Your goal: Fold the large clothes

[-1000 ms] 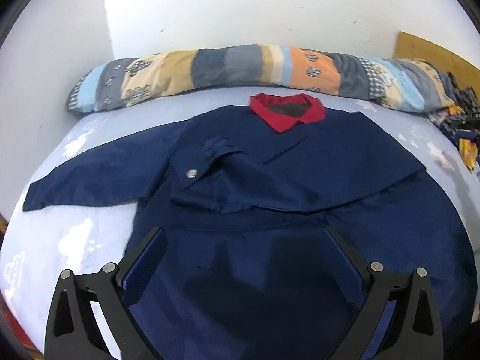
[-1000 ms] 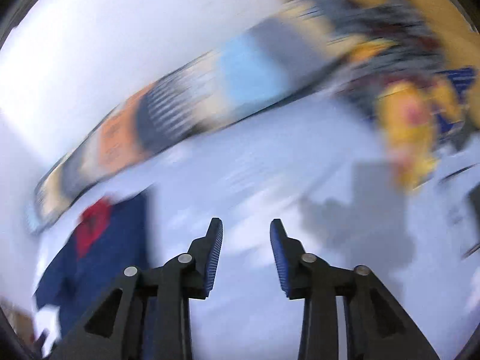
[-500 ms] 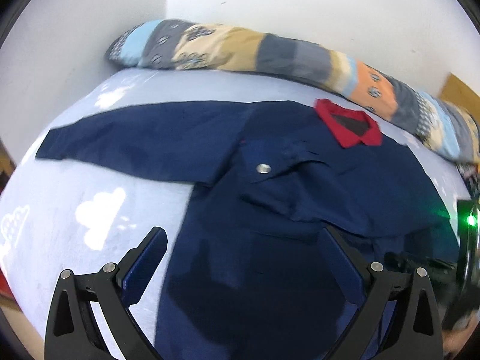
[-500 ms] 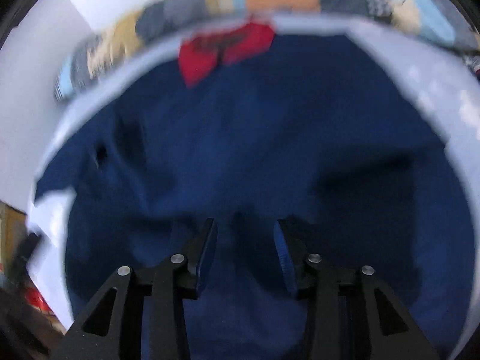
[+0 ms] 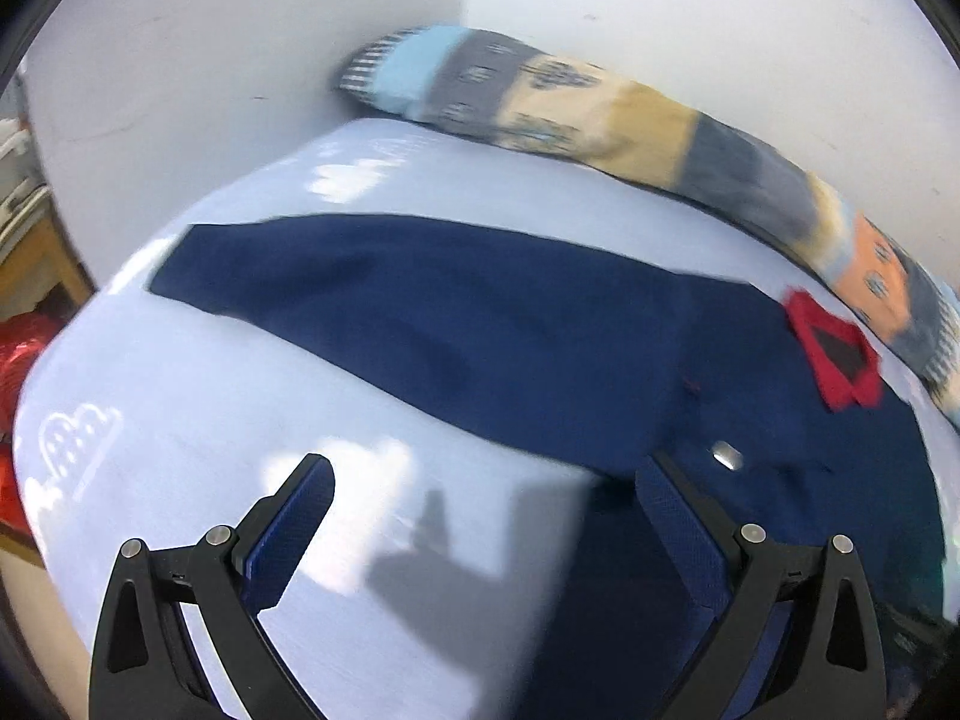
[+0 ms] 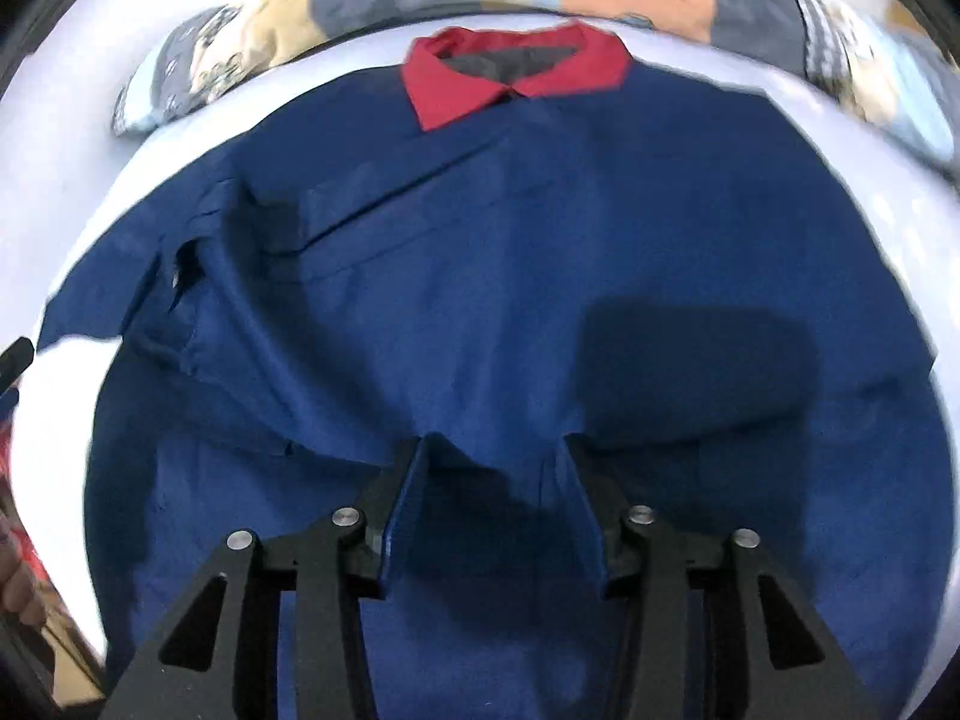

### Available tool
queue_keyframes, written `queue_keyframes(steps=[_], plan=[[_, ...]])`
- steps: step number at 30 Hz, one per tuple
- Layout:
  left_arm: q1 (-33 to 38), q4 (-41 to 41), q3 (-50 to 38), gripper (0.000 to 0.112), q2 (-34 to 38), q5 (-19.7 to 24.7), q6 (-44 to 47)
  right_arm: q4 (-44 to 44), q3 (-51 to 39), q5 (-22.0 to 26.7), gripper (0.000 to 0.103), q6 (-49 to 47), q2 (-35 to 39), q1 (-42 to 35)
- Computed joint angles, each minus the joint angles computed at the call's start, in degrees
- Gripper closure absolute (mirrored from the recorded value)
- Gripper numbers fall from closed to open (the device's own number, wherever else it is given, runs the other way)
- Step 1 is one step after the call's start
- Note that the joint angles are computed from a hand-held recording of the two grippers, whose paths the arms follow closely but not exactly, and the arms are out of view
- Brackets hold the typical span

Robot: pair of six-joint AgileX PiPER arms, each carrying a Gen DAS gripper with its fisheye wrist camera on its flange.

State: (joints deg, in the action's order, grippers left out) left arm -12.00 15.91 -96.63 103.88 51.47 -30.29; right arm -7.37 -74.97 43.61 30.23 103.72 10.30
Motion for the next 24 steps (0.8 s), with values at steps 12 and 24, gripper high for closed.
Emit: queue_keyframes(steps=[12, 24], plan=[[35.0, -42.7, -5.9, 0.043, 11.5, -2.3, 20.7, 2.6, 1.3, 1.4, 0.052, -2.9, -3.5, -0.1], [46.5, -73.0, -12.0, 0.081, 27.2, -7.6, 40.6, 0.1, 3.1, -1.2, 0.053, -0.2, -4.2, 0.0]])
